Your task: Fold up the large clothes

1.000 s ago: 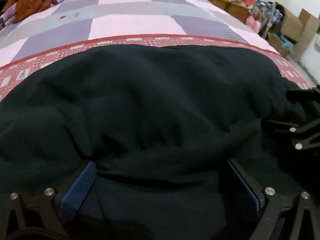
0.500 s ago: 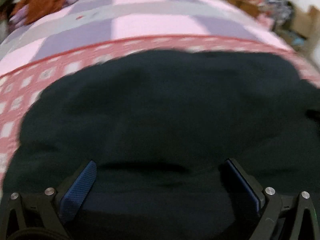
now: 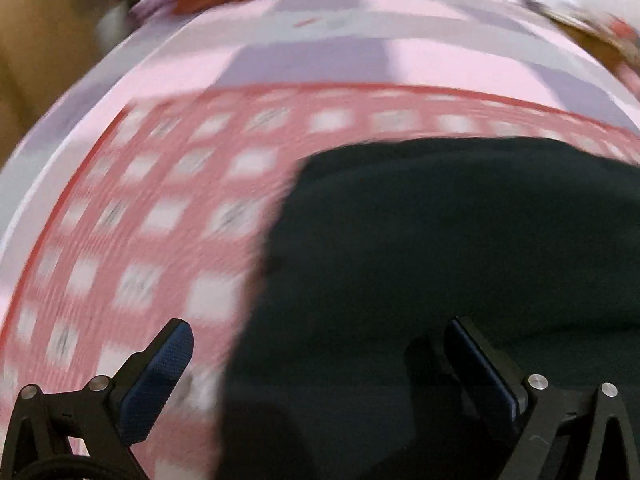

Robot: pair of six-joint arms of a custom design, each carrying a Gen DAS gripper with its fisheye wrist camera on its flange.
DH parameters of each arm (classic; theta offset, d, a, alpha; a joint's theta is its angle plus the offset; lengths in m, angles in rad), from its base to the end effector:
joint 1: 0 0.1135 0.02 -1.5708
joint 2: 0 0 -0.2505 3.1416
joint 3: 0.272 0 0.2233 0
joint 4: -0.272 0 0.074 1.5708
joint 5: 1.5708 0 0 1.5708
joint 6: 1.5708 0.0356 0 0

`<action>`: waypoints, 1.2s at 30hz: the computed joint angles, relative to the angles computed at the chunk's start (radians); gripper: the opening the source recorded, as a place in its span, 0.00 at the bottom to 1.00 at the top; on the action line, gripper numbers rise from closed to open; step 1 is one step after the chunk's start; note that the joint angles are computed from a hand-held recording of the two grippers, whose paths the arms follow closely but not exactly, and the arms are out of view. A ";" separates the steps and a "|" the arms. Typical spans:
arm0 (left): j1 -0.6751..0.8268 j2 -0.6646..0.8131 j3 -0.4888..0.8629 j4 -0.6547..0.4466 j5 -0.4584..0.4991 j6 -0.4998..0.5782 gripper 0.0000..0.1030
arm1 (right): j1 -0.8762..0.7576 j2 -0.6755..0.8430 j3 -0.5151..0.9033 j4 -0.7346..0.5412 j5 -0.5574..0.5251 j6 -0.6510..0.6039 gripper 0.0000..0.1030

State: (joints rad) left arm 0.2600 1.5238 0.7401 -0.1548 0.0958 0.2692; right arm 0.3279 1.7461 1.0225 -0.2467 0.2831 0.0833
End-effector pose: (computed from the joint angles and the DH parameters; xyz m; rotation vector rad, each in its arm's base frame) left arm 0.2595 0.0655 0.1661 0.0508 2.5053 0.0984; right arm 0.3116 0.0955 0.1735 -0.1949 2.4876 -0.1902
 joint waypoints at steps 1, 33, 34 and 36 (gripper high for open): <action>-0.072 0.006 0.018 0.002 -0.005 -0.011 1.00 | 0.046 0.067 0.095 -0.038 -0.014 -0.001 1.00; -0.519 -0.814 -0.327 -0.471 -0.152 -0.333 1.00 | 0.575 -0.263 -0.292 0.083 0.089 0.134 1.00; -0.562 -0.833 -0.365 -0.465 -0.183 -0.361 1.00 | 0.623 -0.239 -0.310 0.100 0.105 0.125 1.00; -0.498 -0.919 -0.445 -0.451 -0.152 -0.324 1.00 | 0.652 -0.197 -0.339 0.129 0.130 0.125 1.00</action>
